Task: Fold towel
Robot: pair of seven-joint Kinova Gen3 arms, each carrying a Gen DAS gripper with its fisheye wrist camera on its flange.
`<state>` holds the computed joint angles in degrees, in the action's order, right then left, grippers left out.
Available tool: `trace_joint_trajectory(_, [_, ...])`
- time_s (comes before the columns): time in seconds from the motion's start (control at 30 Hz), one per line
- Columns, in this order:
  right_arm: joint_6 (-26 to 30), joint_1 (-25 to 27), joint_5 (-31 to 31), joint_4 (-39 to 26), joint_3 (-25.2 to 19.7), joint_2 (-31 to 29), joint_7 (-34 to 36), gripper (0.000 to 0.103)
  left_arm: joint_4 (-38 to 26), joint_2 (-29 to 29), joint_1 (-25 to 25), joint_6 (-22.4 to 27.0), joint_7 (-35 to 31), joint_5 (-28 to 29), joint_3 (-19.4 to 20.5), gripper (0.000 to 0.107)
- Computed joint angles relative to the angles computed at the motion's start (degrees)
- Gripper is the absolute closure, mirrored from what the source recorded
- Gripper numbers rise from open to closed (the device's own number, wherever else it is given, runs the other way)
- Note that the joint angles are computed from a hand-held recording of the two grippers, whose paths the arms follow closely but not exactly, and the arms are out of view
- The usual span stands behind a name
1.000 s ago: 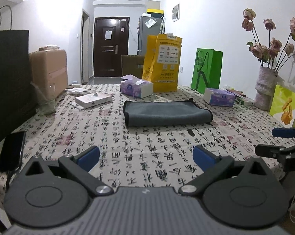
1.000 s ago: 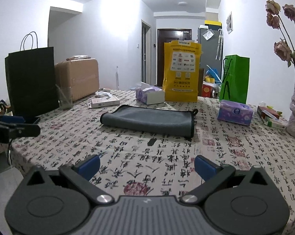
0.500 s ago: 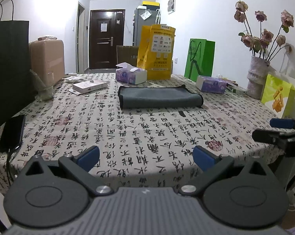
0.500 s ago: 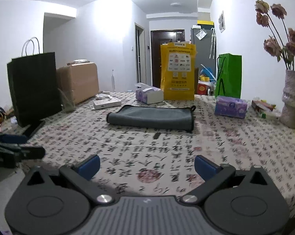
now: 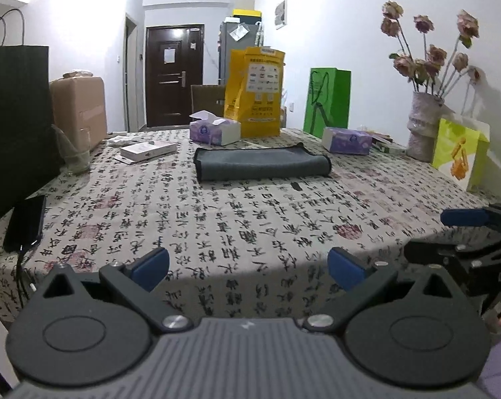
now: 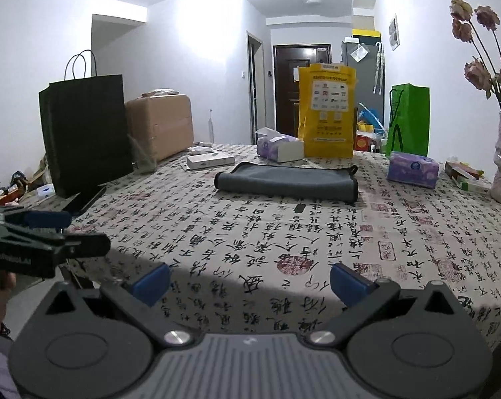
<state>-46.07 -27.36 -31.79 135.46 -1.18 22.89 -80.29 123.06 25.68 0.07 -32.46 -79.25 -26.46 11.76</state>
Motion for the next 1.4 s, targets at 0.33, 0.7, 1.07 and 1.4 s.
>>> trace_joint_trajectory(0.33, [-3.0,0.2,0.4,3.7,-1.2,-0.7,-4.2,0.0,3.7,-1.4,0.7,-3.0,-0.5,2.5,-1.1,0.004])
trace_joint_trajectory(0.7, [-5.0,-1.6,-2.0,5.9,-1.4,-1.5,-4.6,0.0,5.4,-2.4,2.4,-4.1,-2.2,5.6,-2.4,0.004])
trace_joint_trajectory(1.07, [-5.0,-1.8,-2.9,5.6,-1.3,-1.5,-4.1,0.0,5.5,-2.6,2.3,-4.3,-2.2,5.5,-2.4,0.004])
trace_joint_trajectory(1.4, [-4.8,-1.8,-3.1,5.4,-1.3,-1.5,-3.8,0.0,5.5,-2.8,2.8,-4.2,-2.6,6.2,-2.5,0.004])
